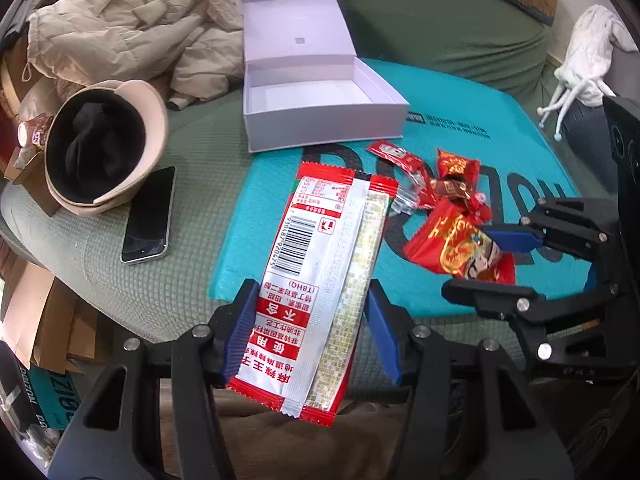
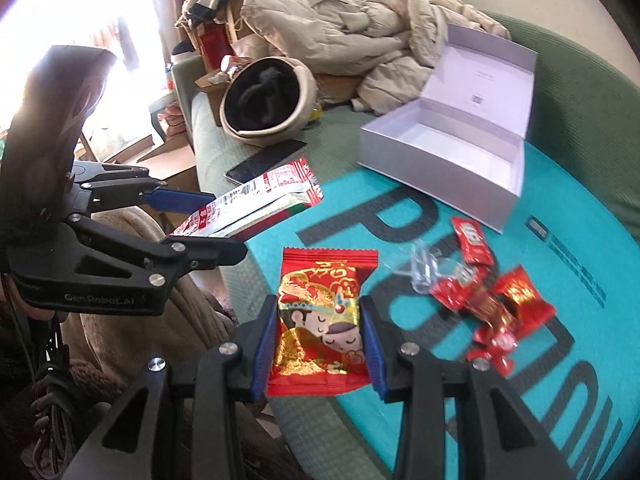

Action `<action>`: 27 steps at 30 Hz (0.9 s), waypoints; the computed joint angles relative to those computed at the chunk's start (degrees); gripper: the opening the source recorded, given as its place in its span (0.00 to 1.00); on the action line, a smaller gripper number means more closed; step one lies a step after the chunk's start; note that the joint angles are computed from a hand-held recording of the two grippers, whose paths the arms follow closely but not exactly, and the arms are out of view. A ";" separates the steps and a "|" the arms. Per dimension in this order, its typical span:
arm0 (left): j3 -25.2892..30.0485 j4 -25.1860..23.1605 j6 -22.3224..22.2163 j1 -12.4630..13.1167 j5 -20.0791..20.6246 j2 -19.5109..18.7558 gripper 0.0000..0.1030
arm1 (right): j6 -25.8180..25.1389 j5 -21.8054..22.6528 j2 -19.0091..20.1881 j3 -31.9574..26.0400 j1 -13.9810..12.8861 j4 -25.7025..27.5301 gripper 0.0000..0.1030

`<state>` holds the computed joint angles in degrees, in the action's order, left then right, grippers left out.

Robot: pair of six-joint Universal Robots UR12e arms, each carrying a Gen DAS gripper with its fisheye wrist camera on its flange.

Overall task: Organize objects
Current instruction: 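Carry both held packets over the open white gift box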

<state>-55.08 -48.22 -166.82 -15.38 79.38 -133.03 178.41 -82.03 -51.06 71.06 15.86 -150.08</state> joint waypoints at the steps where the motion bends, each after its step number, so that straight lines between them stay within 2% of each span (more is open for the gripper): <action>1: -0.02 0.32 -0.38 0.13 -0.20 -0.02 0.51 | -0.12 0.22 0.12 -0.28 0.05 0.11 0.39; 4: 0.73 0.02 -0.88 0.50 -1.63 -0.48 0.51 | -0.38 0.21 0.54 -1.25 0.18 0.61 0.39; 14: 7.57 -4.28 2.41 0.99 -4.24 -4.19 0.51 | 0.98 -1.26 3.22 -6.12 0.34 3.20 0.39; 19: 13.58 -7.48 3.58 1.46 -5.40 -7.38 0.51 | 2.53 -2.07 5.63 -10.48 0.10 6.01 0.39; 27: 26.40 -14.85 6.07 2.00 -6.82 -14.06 0.51 | 3.91 -3.34 8.93 -16.82 -0.17 8.99 0.39</action>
